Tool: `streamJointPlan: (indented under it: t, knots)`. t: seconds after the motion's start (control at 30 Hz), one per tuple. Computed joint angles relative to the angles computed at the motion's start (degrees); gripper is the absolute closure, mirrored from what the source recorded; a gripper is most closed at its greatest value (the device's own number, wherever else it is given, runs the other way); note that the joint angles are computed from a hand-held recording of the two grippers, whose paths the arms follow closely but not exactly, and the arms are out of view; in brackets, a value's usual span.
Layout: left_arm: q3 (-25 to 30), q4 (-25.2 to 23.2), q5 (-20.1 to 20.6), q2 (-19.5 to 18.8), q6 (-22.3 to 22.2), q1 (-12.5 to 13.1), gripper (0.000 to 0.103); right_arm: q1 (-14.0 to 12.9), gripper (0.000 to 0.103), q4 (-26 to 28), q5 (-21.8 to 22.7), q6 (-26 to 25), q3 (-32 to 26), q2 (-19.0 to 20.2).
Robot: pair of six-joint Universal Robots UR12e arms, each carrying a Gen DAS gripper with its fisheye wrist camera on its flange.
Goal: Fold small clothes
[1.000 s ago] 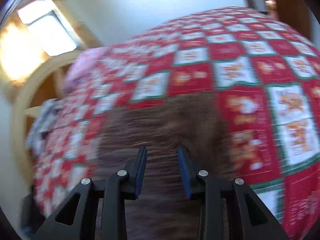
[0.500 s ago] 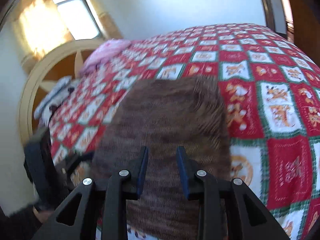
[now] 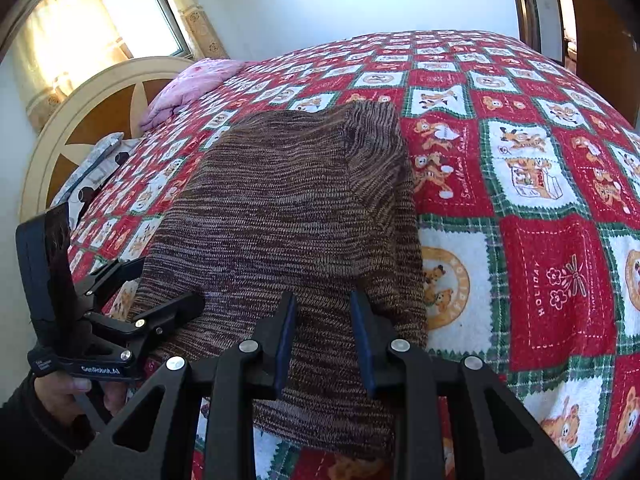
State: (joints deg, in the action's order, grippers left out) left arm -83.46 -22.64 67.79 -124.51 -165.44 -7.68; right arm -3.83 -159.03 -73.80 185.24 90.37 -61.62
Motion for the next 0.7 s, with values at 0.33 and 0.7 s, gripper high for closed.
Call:
streamJointPlan:
  t: [0.33, 0.7]
  knots:
    - [0.37, -0.55, -0.42, -0.23, -0.01, 0.05, 0.000, -0.32, 0.075, -2.14, 0.90, -0.17, 2.41, -1.12]
    - [-0.06, 1.07, -5.79, -0.44, -2.78, 1.27, 0.000, -0.19, 0.073, -0.61, -3.69, 4.92, -6.32, 2.45]
